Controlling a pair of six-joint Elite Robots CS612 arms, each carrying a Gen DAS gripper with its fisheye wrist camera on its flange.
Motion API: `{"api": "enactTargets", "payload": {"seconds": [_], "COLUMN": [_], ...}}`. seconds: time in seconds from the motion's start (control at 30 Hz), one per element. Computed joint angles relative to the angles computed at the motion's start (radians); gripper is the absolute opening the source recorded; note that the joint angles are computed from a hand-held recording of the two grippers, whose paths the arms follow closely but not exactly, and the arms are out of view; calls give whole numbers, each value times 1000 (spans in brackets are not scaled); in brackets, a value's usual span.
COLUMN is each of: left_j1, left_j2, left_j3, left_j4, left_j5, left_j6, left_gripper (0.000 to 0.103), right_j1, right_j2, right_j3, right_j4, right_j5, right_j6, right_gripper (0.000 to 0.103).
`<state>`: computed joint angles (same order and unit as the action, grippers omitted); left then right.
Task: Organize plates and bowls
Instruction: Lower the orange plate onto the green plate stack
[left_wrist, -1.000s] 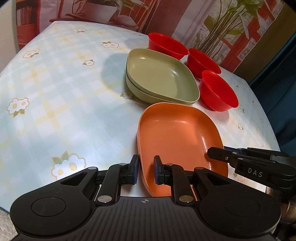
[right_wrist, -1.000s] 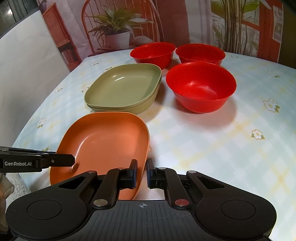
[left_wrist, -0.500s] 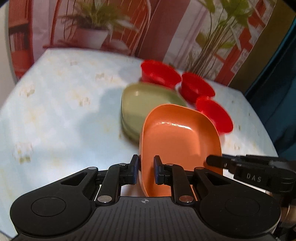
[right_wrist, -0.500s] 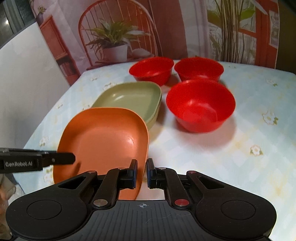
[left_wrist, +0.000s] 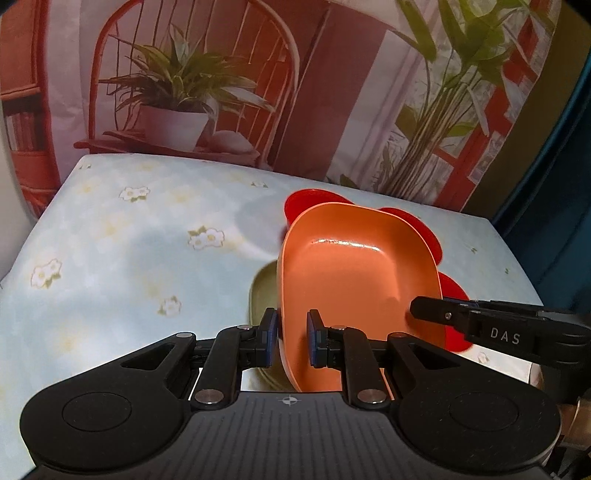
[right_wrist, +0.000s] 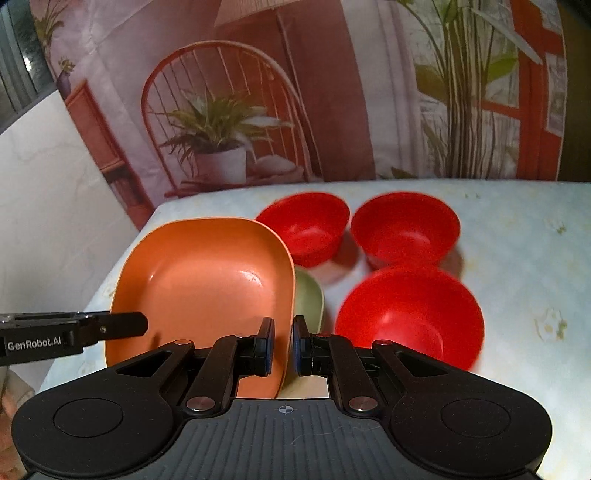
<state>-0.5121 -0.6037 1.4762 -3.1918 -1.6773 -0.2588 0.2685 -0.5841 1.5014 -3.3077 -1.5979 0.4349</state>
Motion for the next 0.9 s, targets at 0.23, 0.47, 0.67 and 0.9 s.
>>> {"api": "enactTargets", "payload": {"seconds": [0.23,0.47,0.67,0.9], "left_j1": [10,16,16,13], "left_j2": [38,59,68,74], "left_j3": [-67,-93,-108,-115], "left_j4": [78,123,138,148], "left_j5": [-8,-22,-11,10], "left_j6": [19,31,46,56], "left_gripper": [18,18,18,18], "right_j1": [-5,-6,-3,-3], "right_j2": [34,49,57,58], "right_j3": [-69,-89,-102,-101], "right_j4": [81,134,153,157], "right_j5": [-5,6,3,1], "right_j6": [-9,-11,-16,-23], "right_gripper": [10,10,9,9]}}
